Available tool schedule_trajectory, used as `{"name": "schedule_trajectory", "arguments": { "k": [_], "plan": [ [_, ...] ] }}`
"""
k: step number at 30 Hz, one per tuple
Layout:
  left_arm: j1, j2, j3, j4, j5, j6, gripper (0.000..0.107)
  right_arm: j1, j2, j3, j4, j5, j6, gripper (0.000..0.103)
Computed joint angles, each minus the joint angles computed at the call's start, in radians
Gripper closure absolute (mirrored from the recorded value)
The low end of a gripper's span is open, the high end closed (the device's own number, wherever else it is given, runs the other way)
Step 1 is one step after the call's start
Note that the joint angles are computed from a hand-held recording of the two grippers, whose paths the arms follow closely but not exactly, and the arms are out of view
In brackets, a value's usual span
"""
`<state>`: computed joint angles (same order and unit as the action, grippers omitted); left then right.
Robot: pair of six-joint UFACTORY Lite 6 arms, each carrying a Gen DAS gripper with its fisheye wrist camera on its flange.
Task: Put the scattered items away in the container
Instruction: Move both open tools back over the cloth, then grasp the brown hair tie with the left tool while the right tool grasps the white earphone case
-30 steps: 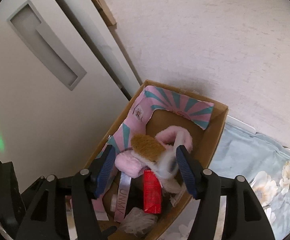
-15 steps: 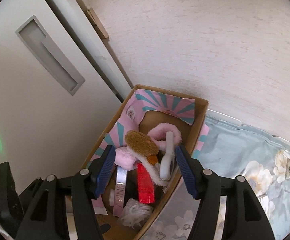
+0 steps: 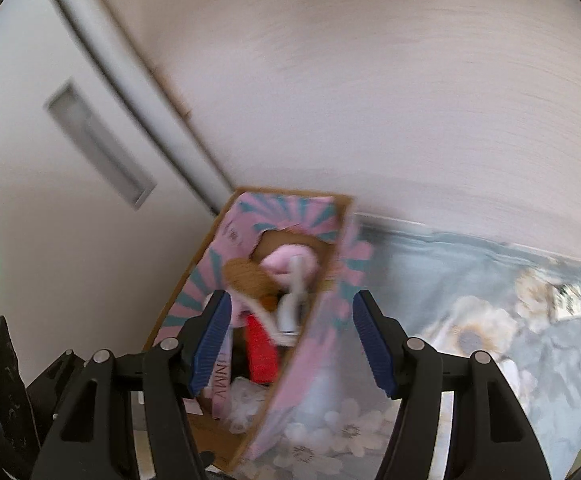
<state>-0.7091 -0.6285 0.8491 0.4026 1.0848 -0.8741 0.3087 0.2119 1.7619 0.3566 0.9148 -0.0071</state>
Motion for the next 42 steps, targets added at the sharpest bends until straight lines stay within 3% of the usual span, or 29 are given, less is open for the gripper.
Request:
{"name": "schedule_trajectory", "arguments": {
  "k": [10,19,33,42],
  "plan": [
    [-0.137,0.37,0.268,0.049,-0.07,0.032,0.007,-0.373,-0.217,-0.143,0.019,0.063,-0.12,0.044],
    [-0.22,0.688,0.517,0.042,-0.109,0.083,0.007,-0.674,-0.265,-0.233,0.142,0.126,-0.284,0.043],
    [-0.068,1.183,0.689,-0.208,-0.406,0.225,0.007,-0.804,-0.162,-0.376,0.138,0.129,-0.492,0.043],
    [-0.052,1.261,0.683,-0.179,-0.463,0.183,0.009,-0.835,-0.085,-0.432,0.154,0.106,-0.601,0.043]
  ]
}}
